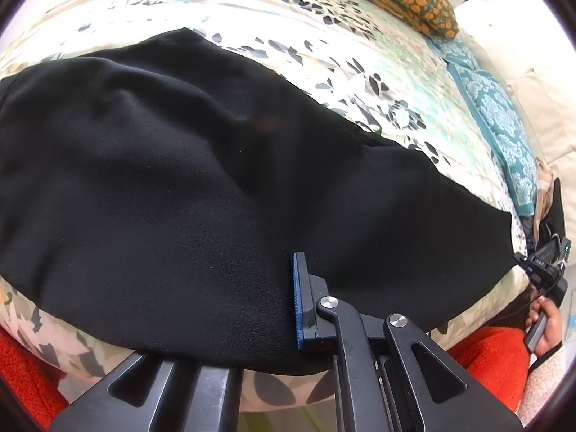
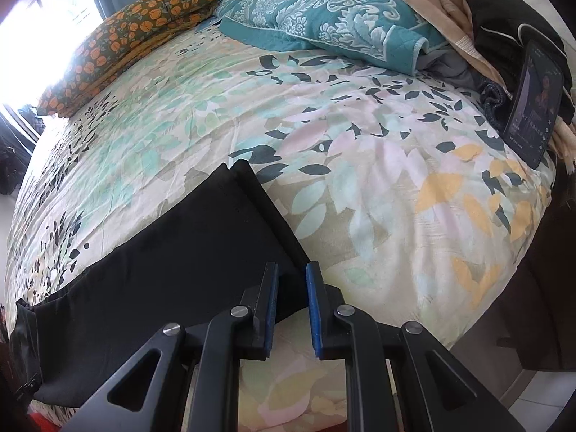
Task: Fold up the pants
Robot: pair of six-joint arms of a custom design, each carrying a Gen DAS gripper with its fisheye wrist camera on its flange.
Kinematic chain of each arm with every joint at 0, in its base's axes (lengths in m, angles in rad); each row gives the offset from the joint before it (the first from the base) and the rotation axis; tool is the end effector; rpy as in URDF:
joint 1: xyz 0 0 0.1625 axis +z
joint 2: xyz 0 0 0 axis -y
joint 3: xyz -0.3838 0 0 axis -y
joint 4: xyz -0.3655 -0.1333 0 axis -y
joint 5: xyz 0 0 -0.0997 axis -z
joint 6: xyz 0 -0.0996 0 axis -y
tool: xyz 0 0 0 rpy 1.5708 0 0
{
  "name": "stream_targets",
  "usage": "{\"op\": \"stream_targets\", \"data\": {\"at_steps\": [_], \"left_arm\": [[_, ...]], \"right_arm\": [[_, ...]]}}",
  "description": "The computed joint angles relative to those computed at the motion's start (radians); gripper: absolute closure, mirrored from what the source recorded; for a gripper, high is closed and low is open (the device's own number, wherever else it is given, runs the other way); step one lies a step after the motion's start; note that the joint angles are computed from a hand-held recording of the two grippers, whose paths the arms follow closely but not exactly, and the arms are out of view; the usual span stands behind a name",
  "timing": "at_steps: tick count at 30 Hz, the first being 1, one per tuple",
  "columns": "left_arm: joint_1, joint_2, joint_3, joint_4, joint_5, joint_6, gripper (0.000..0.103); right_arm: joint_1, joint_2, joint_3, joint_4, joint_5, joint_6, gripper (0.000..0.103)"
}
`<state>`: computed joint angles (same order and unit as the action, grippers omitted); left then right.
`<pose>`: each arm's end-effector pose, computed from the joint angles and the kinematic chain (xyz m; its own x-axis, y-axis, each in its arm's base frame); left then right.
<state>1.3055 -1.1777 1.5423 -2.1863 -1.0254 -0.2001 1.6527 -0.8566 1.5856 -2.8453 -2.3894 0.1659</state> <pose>0.0196 -0.6335 0.3290 -0.8921 -0.0879 -0.4431 0.0782 0.9360 -0.3432 0.1131 -0.6374 0.2026 -0.7137 0.4580 0.5300 0.0486 0.7872 -0.6148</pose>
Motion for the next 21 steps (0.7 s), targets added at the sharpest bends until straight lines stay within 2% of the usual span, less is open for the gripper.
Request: {"op": "stream_targets", "data": {"at_steps": [4, 8, 11, 12, 13, 14, 16, 18, 19, 21], "left_arm": [[-0.012, 0.003, 0.007, 0.005, 0.022, 0.012, 0.098], [-0.005, 0.005, 0.003, 0.037, 0.032, 0.003, 0.097], [-0.003, 0.001, -0.006, 0.074, 0.033, -0.018, 0.091], [-0.003, -0.006, -0.009, 0.097, 0.028, -0.027, 0.085], [-0.003, -0.018, -0.006, 0.118, 0.024, -0.035, 0.074], [-0.005, -0.035, 0.004, 0.135, 0.025, -0.043, 0.067], [-0.014, -0.086, 0.041, 0.158, 0.03, -0.061, 0.048], [-0.02, -0.152, 0.095, 0.151, 0.022, -0.066, 0.047], [-0.024, -0.181, 0.116, 0.144, 0.024, -0.064, 0.047], [-0.029, -0.219, 0.143, 0.094, 0.055, -0.038, 0.047]], "right_arm": [[0.023, 0.022, -0.009, -0.044, -0.067, -0.052, 0.088], [0.005, 0.021, -0.034, 0.093, -0.061, 0.022, 0.088], [-0.002, 0.014, -0.034, 0.114, -0.047, 0.032, 0.086], [-0.004, 0.008, -0.029, 0.115, -0.037, 0.038, 0.081], [-0.005, 0.001, -0.019, 0.103, -0.032, 0.045, 0.062], [-0.002, -0.009, -0.001, 0.061, -0.029, 0.042, 0.039], [0.028, -0.009, 0.022, -0.058, -0.091, 0.009, 0.035], [0.075, 0.016, 0.007, -0.146, -0.159, -0.074, 0.035], [0.096, 0.029, -0.01, -0.157, -0.156, -0.111, 0.035], [0.132, 0.053, -0.068, -0.082, -0.079, -0.129, 0.035]]}}
